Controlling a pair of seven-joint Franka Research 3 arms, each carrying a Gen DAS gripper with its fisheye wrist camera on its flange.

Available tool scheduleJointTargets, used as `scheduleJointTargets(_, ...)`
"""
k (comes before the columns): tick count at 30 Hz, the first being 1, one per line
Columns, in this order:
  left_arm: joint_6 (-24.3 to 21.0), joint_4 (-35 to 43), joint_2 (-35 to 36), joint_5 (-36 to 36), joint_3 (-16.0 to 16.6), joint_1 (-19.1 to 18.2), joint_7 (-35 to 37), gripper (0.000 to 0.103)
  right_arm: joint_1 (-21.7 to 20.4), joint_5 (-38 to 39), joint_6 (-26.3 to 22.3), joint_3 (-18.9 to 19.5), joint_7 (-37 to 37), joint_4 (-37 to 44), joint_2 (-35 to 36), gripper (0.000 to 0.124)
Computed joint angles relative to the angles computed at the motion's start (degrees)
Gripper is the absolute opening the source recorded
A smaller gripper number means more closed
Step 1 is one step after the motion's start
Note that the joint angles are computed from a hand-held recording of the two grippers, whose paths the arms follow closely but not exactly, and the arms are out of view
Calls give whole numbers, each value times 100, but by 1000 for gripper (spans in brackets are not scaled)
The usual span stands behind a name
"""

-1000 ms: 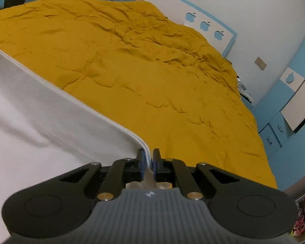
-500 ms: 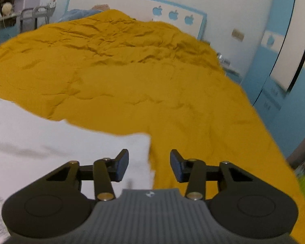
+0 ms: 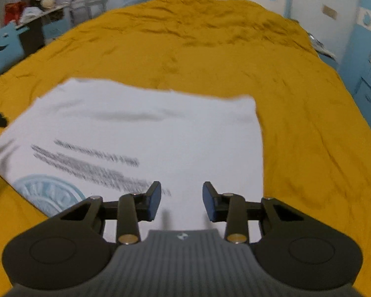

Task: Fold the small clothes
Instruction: 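Lay the hem over the collar and open both grippers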

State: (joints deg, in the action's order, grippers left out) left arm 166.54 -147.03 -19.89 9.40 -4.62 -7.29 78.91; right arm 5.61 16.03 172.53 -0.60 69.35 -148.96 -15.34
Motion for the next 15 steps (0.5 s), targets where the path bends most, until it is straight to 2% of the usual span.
scheduleJointTargets(2,-78,-172,-51,206,-185,245,-305,26,-707,-598,31,542,809,-225,-1,32)
scheduleJointTargets(3,-101,-257,-77,280,-233,317,-433,26,-874,-779,23,631,1056,-332,-22,32)
scheduleJointTargets(5,-65,-443,-112,308,-220,376,-646,25,-762,-753,73,415,1108,-577,-87,31)
scheduleJointTargets(6,2,-516,-102,389,-271,467,-802,25,-585,-632,146,220,971,-672,-96,30)
scheduleJointTargets(7,48,-562,-91,581,-413,635,-1019,25,-565,-629,236,200,946,-777,-113,30)
scheduleJointTargets(9,154,-607,-28,1174,-754,1025,-1460,23,-804,-836,521,483,1087,-938,-86,30)
scheduleJointTargets(10,191,-588,23,1412,-873,1148,-1663,23,-1146,-1072,628,850,1297,-981,-51,30)
scheduleJointTargets(13,-14,-411,104,1880,-1018,1244,-2142,23,-1789,-1546,686,1492,1779,-987,-12,30)
scheduleJointTargets(14,-90,-380,92,2020,-1041,1245,-2291,23,-1826,-1628,662,1536,1899,-970,-13,30)
scheduleJointTargets(15,-130,-395,47,2194,-1094,1259,-2484,23,-1710,-1618,630,1380,1868,-969,-37,30)
